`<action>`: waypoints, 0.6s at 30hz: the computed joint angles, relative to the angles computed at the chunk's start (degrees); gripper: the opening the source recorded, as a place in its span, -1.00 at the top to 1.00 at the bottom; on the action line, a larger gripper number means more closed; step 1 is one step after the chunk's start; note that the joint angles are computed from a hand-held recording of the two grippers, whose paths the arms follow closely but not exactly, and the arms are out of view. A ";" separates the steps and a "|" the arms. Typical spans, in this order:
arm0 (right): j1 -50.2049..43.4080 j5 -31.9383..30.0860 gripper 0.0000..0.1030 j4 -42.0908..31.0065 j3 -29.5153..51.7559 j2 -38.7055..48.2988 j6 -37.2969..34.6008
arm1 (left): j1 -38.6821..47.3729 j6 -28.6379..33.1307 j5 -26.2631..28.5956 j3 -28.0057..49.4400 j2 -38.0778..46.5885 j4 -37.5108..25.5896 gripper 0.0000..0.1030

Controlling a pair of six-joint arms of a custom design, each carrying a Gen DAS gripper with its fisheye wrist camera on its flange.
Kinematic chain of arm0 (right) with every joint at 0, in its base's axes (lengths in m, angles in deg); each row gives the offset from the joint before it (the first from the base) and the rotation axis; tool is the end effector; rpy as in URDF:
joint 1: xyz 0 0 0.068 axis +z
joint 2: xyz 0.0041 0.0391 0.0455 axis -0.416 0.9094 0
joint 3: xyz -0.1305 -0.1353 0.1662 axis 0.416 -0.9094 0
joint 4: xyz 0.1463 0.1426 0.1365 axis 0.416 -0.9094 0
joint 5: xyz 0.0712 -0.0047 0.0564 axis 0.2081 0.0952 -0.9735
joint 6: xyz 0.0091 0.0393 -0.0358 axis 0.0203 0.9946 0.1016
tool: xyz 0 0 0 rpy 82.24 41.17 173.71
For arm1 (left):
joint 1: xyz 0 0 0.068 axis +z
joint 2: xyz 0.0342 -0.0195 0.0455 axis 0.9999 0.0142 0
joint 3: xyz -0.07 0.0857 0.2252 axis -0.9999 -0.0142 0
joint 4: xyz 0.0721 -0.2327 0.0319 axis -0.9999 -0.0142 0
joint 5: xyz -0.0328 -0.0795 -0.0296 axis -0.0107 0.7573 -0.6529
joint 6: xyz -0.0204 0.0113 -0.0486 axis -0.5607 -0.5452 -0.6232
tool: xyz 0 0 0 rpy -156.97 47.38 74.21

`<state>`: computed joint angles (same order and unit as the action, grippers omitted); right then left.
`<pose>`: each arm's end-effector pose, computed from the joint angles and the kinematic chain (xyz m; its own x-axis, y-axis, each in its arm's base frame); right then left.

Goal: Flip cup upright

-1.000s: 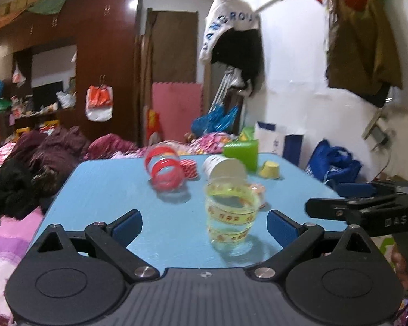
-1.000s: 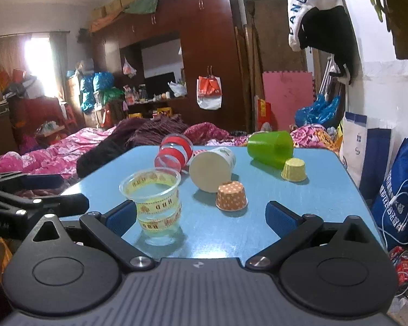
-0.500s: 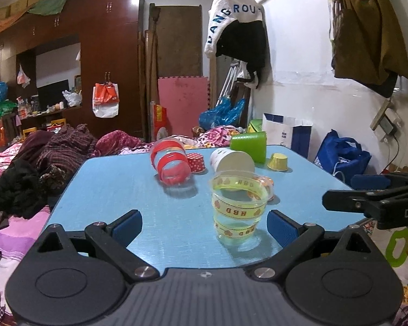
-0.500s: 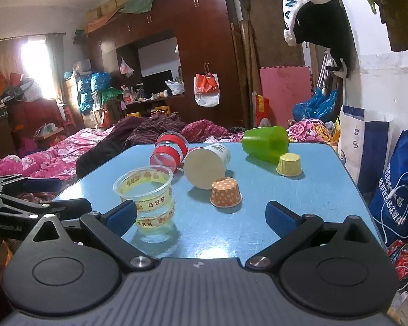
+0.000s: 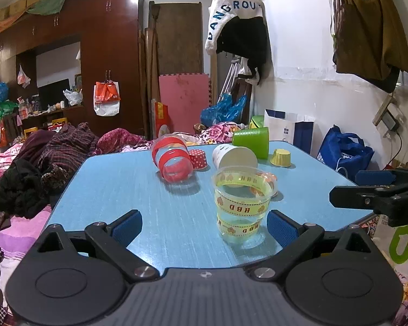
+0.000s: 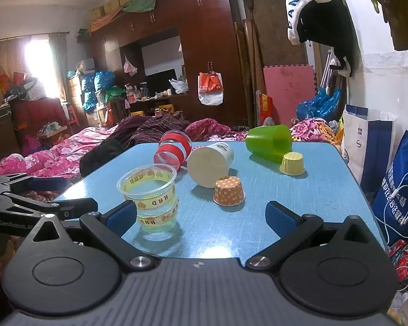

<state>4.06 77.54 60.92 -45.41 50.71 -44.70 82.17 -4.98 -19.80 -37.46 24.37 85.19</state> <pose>0.2268 0.1142 0.1077 -0.3894 0.0879 -0.9169 -0.1705 0.9714 0.1655 0.2668 -0.0420 0.1162 -0.3763 0.1923 -0.9063 0.4078 0.9127 0.0244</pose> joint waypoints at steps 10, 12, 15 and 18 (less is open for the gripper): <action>0.03 0.06 -0.98 -0.06 -0.46 -0.51 0.38 | -0.30 -0.02 -0.24 -0.13 0.07 0.43 -0.93; 0.12 0.24 -0.98 0.00 -0.53 -0.59 0.35 | -0.28 0.09 -0.26 -0.33 0.06 0.71 -0.93; 0.03 0.12 -0.98 -0.06 -0.55 -0.59 0.25 | -0.29 0.00 -0.19 -0.14 0.22 0.64 -0.93; 0.00 0.12 -0.98 -0.19 -0.51 -0.63 0.25 | -0.33 -0.10 -0.25 -0.19 0.18 0.60 -0.93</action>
